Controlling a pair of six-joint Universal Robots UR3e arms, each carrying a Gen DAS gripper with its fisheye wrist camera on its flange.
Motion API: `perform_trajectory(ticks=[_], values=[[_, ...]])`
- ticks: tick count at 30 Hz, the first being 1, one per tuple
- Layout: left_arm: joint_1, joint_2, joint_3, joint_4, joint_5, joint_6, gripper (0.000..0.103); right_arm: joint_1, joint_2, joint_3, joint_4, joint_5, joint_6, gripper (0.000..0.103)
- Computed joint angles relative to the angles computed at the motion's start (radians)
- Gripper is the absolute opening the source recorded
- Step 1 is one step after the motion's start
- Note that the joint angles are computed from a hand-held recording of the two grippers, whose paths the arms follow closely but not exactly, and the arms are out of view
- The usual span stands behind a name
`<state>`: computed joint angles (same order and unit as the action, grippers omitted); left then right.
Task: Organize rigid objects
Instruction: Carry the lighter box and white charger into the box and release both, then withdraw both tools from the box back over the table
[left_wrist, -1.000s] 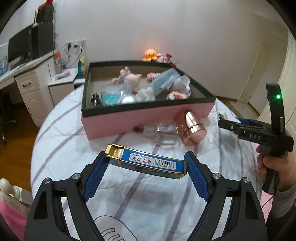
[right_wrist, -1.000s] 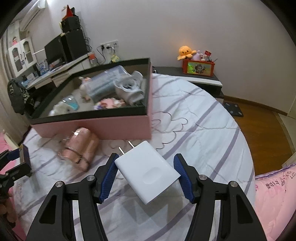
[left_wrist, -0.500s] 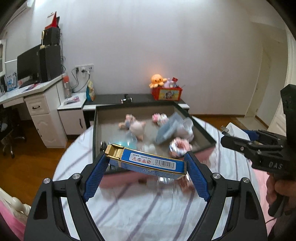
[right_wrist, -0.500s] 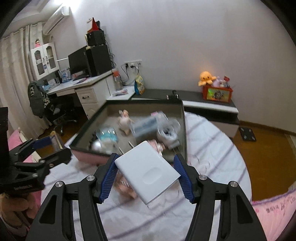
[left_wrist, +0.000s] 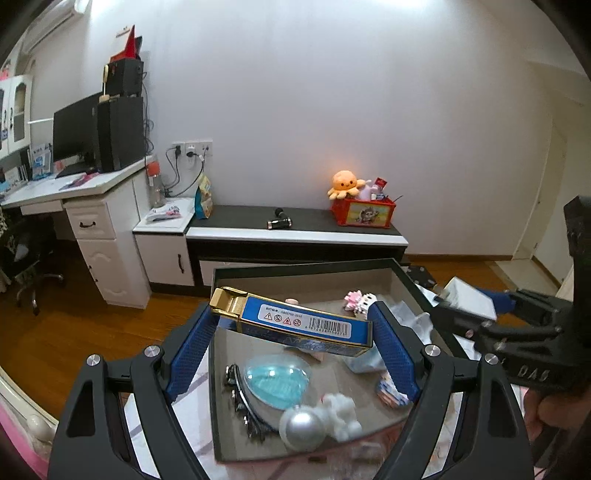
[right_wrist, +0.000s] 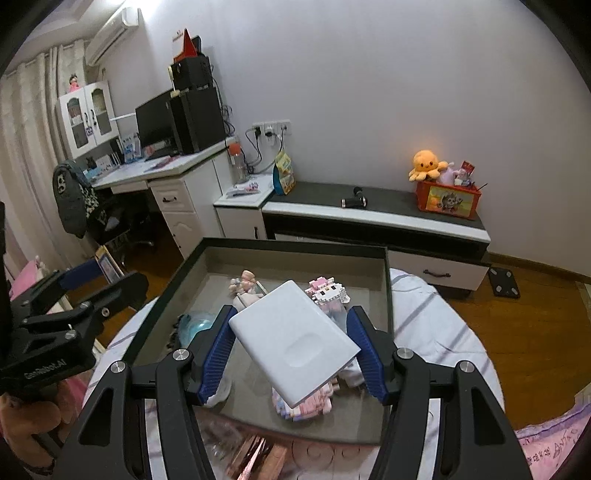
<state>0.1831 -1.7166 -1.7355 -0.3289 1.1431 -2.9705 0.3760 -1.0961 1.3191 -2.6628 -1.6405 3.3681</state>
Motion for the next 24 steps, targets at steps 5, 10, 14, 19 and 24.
perform_trajectory(ticks=[5, 10, 14, 19, 24], values=[[-0.034, -0.103, 0.084, -0.018, 0.034, -0.024, 0.085, -0.028, 0.07, -0.069, 0.033, 0.035, 0.011, 0.063], [-0.057, -0.156, 0.124, -0.035, 0.056, -0.04, 0.085, -0.046, 0.102, -0.098, 0.052, 0.06, 0.018, 0.063], [-0.083, -0.185, 0.158, -0.058, 0.097, -0.035, 0.087, -0.07, 0.116, -0.099, 0.047, 0.091, 0.029, 0.064], [-0.091, -0.171, 0.138, -0.026, 0.135, -0.032, 0.103, -0.095, 0.09, -0.045, -0.005, 0.133, 0.067, 0.084], [-0.062, -0.095, 0.05, 0.004, 0.129, -0.035, 0.103, -0.101, 0.004, 0.072, -0.065, 0.121, 0.091, 0.087]])
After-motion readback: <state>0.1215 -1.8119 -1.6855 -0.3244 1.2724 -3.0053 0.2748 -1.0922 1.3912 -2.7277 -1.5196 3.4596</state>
